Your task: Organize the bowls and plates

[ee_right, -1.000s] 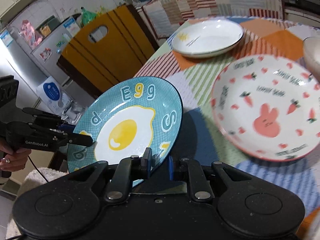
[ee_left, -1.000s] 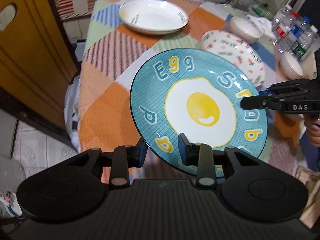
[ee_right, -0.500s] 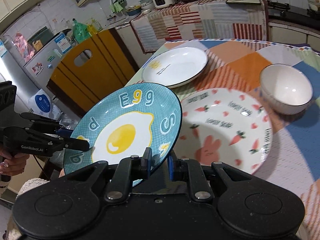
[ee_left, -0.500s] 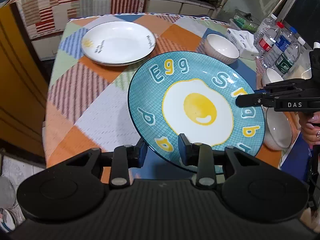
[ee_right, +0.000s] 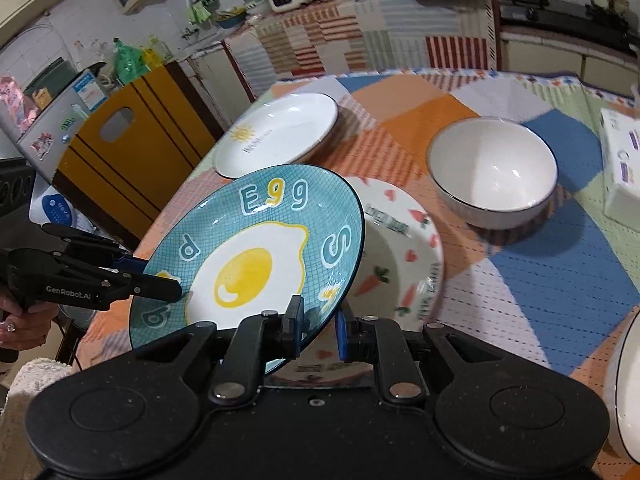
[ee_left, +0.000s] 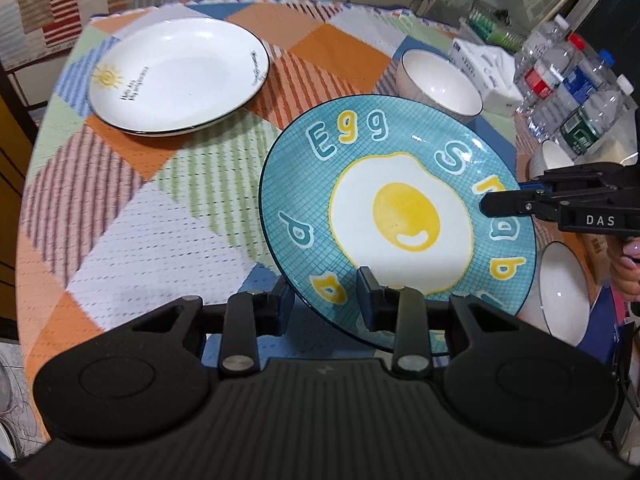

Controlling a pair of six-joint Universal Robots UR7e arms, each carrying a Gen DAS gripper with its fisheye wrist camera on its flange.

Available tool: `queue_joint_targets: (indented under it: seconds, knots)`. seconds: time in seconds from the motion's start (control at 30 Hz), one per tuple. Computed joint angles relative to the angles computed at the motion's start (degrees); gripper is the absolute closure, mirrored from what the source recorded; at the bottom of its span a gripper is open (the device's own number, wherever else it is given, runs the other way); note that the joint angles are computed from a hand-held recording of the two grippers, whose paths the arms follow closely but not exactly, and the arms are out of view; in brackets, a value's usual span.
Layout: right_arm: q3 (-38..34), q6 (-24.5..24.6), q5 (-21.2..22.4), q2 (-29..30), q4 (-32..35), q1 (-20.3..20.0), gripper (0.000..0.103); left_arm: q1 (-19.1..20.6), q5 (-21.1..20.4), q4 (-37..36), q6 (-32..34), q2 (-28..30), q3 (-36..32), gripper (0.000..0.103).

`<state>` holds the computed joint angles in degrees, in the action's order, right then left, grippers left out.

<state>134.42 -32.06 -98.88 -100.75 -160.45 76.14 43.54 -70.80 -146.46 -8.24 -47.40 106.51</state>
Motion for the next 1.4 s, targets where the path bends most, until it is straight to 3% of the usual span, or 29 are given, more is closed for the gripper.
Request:
queue_joint_targets:
  seconds: [0.37,0.83,1.07,1.27,1.4]
  knots:
    - [-3.4,1.3,-0.5,2.7,2.4,-2.9,0.082,0.4,0.7,5.2,-0.5,5.0,-6.6,0.072]
    - [-4.8,2.5,-6.3,5.3,1.9,-0.4,0.081,0.5,1.8,9.6,-3.3,7.3,-9.7,0.071]
    - [-4.5,3.1,-14.4,7.6,-2.2,3.6,0.078,0.9,0.7,10.4,-3.1,7.5,-10.2,0.071]
    - [-2.8,1.4,-27.3,13.0,-11.8,9.5,0.071,0.6,1.2,12.0,-1.9,8.3,-10.8,0.071]
    - [-2.9,1.0,-32.0,15.9,-15.3,10.5,0.071,0.0,2.3,11.6,-1.0,8.2,-10.2,0.071]
